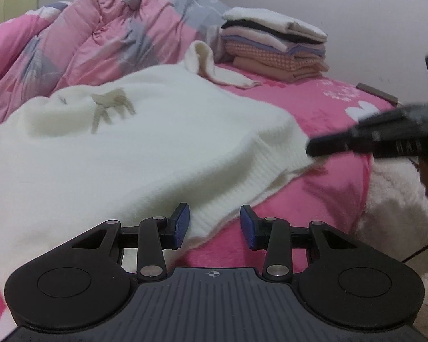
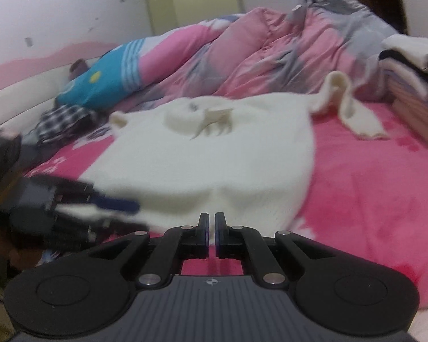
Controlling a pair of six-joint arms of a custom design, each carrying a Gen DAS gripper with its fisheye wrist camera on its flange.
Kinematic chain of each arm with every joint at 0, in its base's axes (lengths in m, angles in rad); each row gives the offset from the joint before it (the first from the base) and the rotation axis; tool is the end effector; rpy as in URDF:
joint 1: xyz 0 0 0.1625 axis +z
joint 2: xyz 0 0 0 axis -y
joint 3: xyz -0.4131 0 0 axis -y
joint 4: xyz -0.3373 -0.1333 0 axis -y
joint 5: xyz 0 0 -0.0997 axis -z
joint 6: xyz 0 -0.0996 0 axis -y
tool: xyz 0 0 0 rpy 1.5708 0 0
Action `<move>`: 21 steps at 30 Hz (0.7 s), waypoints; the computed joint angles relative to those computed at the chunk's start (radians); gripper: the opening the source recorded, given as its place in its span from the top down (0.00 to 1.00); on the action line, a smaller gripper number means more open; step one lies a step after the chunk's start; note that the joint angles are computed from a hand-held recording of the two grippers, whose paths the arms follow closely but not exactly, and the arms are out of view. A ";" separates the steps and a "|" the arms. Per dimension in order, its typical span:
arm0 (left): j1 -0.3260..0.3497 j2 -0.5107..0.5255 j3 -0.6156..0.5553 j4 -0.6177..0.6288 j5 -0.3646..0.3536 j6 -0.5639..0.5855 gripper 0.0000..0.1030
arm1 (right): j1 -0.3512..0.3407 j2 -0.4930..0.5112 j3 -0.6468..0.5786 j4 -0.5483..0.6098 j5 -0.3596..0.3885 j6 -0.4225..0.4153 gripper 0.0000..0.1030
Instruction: Fold clothes
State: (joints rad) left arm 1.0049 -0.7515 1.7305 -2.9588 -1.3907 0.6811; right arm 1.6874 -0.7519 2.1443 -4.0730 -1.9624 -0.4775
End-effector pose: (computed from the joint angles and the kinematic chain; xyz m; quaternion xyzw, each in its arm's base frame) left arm -0.2051 -0.6048 0.1143 0.5546 0.8024 -0.1969 0.0995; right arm 0.1515 -0.4740 0.1611 0.1460 -0.8272 0.4787 0.2554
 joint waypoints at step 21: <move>-0.032 0.005 0.071 -0.106 -0.045 0.158 0.62 | -0.023 0.040 -0.109 0.121 -0.151 0.070 0.97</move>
State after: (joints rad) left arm 0.9725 -0.7467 1.8013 -3.0649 -1.4360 0.8387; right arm 1.6648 -0.7122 2.0351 -3.9515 -2.1132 -0.4074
